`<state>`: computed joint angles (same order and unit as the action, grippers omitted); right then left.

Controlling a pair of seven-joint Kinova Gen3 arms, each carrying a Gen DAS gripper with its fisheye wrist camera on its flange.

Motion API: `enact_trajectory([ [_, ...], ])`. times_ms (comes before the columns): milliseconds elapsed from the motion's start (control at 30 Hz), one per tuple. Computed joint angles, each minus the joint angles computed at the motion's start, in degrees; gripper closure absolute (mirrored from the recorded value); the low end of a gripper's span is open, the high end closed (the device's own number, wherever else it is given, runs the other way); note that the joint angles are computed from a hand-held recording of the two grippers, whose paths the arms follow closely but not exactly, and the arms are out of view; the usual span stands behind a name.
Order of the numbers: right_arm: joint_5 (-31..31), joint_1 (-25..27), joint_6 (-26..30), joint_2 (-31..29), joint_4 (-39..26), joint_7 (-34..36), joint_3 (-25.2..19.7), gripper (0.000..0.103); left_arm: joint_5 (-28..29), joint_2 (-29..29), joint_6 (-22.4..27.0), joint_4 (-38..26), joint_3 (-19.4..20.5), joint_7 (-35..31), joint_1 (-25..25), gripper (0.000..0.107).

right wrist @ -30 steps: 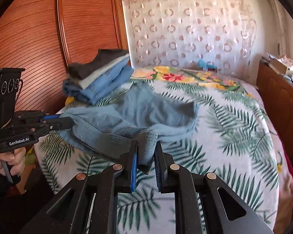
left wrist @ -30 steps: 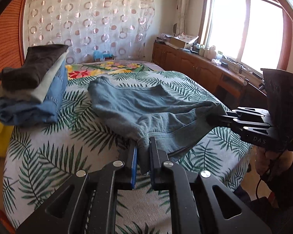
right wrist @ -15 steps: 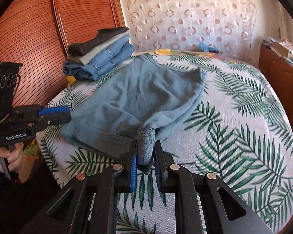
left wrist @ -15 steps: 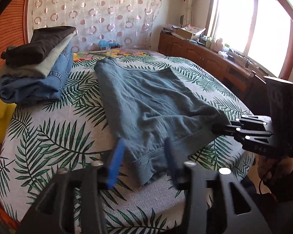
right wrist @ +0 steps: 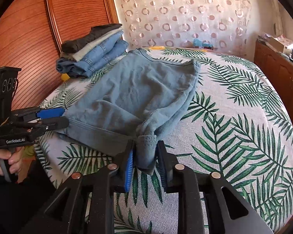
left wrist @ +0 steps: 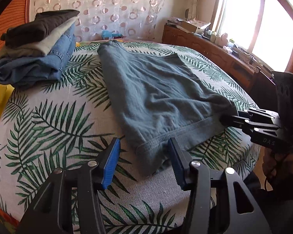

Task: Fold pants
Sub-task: 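Lower the folded hem onto the shorts and open both tools, then grasp the new folded edge with both tools and lift it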

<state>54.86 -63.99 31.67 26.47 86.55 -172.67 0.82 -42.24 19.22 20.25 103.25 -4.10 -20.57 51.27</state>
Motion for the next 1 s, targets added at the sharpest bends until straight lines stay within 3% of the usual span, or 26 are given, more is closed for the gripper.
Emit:
enact_trajectory([
  [200, -0.32, -0.03, 0.39, -0.32, -0.04, -0.7, -0.06, 0.072, 1.63, -0.72, -3.78, 2.08, -0.26, -1.21, -0.43, 0.078],
  [467, 2.71, -0.09, -2.18, -2.29, 3.0, -6.38, 0.43, 0.072, 3.19, -0.5, -4.95, 2.17, -3.8, -1.47, 2.44, 0.079],
  [667, 3.5, 0.99, -2.16, -2.62, 3.71, -7.63, -0.92, 0.072, 2.6, -0.32, -4.73, 1.94, -4.2, -1.26, 2.89, 0.079],
  [733, 3.06, 1.31, -2.1, -2.44, 3.56, -7.38, -1.27, 0.072, 2.89, -0.5, -5.57, 2.36, -4.13, -1.64, 2.54, 0.084],
  [800, 3.56, 1.17, -2.56, -2.54, 3.83, -7.93, -1.05, 0.072, 1.23, -0.7, -6.06, 2.75, -6.55, -0.12, 4.9, 0.093],
  [867, 3.65, 1.26, -2.88, -2.65, 4.01, -7.83, -1.17, 0.072, -0.54, -1.1, -6.71, 3.13, -8.25, 1.08, 6.71, 0.095],
  [900, 3.9, 1.23, -3.21, -2.72, 4.16, -7.83, -1.17, 0.073, -1.52, -1.28, -6.94, 3.29, -9.27, 2.03, 7.75, 0.095],
  [933, 3.95, 1.33, -3.48, -2.74, 4.2, -7.52, -1.28, 0.081, -2.24, -1.39, -6.96, 3.31, -9.82, 2.72, 8.34, 0.095],
  [1000, 4.66, 1.16, -4.37, -2.94, 4.65, -7.74, -1.0, 0.083, -4.27, -1.91, -7.71, 3.75, -11.52, 5.03, 9.79, 0.096],
])
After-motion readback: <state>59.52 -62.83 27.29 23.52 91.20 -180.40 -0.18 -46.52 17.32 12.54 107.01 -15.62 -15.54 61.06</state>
